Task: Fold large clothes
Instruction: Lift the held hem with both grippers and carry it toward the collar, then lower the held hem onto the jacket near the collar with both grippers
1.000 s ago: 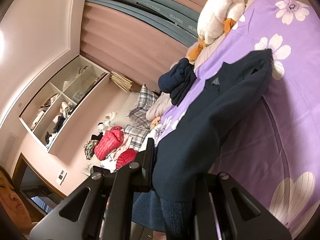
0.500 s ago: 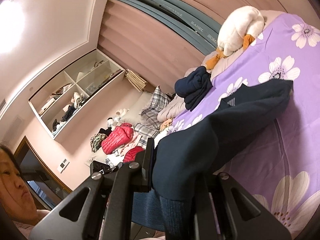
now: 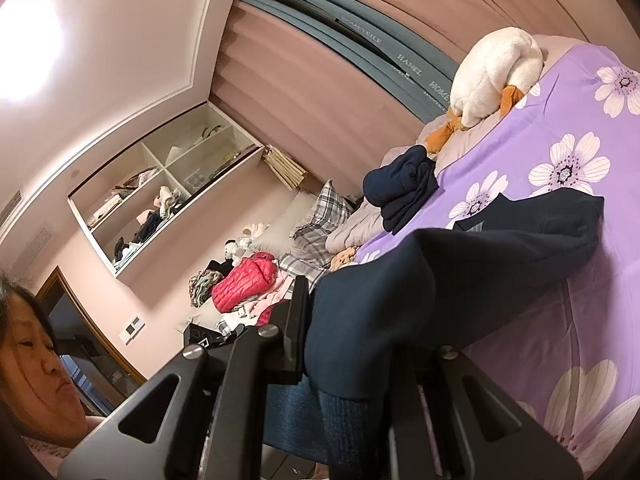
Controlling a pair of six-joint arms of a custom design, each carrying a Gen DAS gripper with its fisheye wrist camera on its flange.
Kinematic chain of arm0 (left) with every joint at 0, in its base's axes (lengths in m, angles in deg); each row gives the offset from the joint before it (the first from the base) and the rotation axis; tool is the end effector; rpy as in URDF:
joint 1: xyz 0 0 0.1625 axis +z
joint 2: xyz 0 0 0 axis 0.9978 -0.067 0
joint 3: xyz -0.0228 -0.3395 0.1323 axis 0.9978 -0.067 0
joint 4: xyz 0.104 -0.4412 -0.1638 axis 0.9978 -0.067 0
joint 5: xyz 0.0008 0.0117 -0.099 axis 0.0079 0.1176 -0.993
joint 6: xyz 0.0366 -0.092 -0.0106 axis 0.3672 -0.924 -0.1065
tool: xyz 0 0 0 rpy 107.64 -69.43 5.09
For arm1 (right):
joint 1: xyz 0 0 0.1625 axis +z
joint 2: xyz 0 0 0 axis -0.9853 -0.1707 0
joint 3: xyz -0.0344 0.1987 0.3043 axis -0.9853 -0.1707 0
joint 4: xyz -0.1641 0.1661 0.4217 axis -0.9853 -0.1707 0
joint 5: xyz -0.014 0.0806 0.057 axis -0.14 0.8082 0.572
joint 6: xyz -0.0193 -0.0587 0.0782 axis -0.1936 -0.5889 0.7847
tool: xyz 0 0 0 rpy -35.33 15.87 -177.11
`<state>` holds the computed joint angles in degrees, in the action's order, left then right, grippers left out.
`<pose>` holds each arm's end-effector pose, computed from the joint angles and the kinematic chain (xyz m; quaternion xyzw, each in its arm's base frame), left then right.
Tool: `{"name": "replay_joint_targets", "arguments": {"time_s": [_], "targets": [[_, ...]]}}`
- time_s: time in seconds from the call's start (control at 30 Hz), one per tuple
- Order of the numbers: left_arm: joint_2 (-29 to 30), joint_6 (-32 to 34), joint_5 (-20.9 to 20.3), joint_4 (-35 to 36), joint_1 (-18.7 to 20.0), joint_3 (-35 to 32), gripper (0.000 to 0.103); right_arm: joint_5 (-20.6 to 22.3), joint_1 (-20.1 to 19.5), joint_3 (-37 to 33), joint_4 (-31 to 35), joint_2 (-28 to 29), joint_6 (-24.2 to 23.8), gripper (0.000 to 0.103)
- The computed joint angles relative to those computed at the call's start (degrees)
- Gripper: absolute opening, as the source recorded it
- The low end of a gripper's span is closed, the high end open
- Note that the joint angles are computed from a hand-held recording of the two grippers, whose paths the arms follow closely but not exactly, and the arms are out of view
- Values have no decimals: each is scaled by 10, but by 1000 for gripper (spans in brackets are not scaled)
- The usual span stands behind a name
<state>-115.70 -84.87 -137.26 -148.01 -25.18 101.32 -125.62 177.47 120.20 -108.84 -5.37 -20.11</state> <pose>-0.0133 -0.3600 0.4122 -0.0022 -0.8349 0.5423 0.0947 0.2686 -0.5706 0.1122 -0.2683 0.8806 -0.2608 0.2906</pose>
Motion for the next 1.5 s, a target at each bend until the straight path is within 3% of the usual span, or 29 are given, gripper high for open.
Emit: {"name": "replay_joint_targets", "arguments": {"time_s": [0.4, 0.67, 1.0, 1.27, 1.5], "targets": [[73, 2, 7, -14, 42, -56, 7, -12, -2, -58, -17, 50, 67, 13], [139, 5, -20, -41, 84, -105, 7, -26, -1, -101, -38, 86, 106, 13], [217, 20, -23, -57, 117, -167, 7, -52, 3, -173, -36, 135, 125, 13], [296, 23, -24, -45, 152, -232, 7, -116, 9, -246, -18, 191, 127, 13], [346, 20, -28, -27, 176, -278, 7, -137, 6, -298, 6, 229, 132, 13]]}}
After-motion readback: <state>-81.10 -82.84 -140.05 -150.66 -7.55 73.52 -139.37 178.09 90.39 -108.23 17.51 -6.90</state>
